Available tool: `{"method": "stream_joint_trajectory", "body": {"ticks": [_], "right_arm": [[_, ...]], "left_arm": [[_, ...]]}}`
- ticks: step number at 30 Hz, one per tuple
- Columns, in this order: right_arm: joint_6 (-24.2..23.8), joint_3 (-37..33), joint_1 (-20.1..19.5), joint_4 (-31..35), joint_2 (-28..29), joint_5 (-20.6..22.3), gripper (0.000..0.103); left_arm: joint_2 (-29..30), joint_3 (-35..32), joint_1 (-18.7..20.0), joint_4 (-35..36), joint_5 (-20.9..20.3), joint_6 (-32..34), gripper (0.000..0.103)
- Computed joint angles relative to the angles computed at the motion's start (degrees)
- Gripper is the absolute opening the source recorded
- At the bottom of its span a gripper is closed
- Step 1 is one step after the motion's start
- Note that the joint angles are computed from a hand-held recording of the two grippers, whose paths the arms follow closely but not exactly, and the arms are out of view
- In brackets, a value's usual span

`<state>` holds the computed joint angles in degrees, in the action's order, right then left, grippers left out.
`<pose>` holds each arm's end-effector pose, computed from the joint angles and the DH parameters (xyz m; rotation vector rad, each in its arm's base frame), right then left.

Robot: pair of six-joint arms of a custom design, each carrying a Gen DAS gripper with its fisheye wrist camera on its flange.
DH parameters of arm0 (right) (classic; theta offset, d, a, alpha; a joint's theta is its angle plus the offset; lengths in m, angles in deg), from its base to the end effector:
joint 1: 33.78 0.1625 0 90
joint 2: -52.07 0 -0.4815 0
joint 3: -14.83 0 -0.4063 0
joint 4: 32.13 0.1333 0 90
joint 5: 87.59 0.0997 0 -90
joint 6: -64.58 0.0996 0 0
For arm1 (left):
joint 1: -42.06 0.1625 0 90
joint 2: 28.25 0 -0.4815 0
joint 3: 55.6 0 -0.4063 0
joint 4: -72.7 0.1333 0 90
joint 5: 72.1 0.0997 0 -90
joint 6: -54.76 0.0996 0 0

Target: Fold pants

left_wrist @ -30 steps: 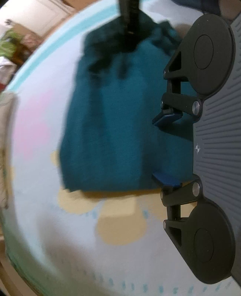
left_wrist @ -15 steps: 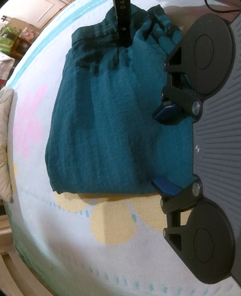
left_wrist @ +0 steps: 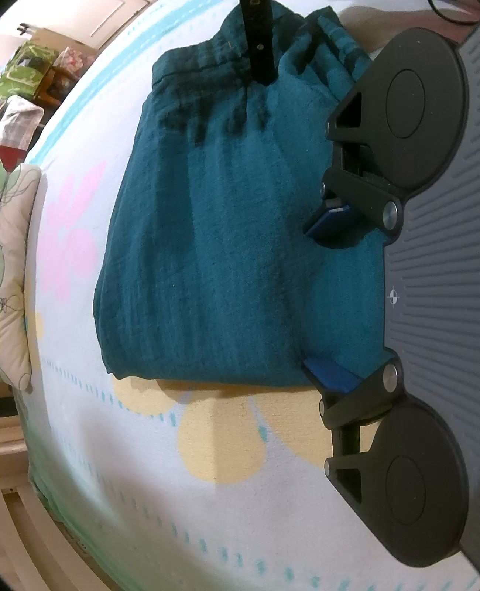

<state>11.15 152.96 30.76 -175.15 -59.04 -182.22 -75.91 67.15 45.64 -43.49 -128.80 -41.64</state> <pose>-0.0252 -0.3443 0.3816 0.6423 -2.6857 0.4214 -0.4191 -0.2146 -0.0041 0.1075 2.2345 -0.6875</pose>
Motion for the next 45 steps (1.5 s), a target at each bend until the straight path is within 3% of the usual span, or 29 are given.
{"method": "stream_joint_trajectory", "body": {"ticks": [4,9,14,17,23,26,28,33,40,45], "right_arm": [[-0.7,0.2,-2.6,1.3,-1.5,2.5,0.046],[-4.3,0.2,-8.1,4.3,-3.8,8.7,0.048],[-8.7,0.9,-8.3,3.2,-4.7,8.8,0.049],[-11.1,1.5,-8.7,2.7,-5.3,9.1,0.051],[-9.5,0.2,-8.9,5.5,-4.9,9.5,0.053],[-9.0,-0.7,-9.5,7.2,-4.5,10.0,0.053],[-8.3,-1.6,-10.0,8.4,-4.2,10.5,0.053],[-7.5,-3.1,-10.5,11.6,-4.9,10.7,0.053],[-8.0,-3.1,-11.5,11.8,-6.0,11.4,0.054],[-10.1,-0.8,-12.3,8.7,-7.4,12.8,0.056]], "left_arm": [[0.4,-1.6,0.6,2.0,-0.7,-0.1,0.071],[1.0,-4.3,2.2,4.7,-2.3,2.8,0.071],[-0.9,-9.6,7.8,8.3,-10.4,12.0,0.069],[-3.1,-13.3,9.6,12.2,-13.0,10.9,0.069],[-2.0,-28.1,11.0,30.5,-16.6,10.7,0.069],[1.0,-34.9,10.7,39.2,-15.5,12.0,0.069],[2.7,-37.1,10.1,42.1,-12.5,11.5,0.069],[2.9,-31.3,8.2,32.7,-7.3,7.7,0.069],[1.5,-18.5,5.8,15.9,-5.7,-1.7,0.069],[2.1,-15.3,2.9,15.0,1.2,-3.5,0.069]]}}
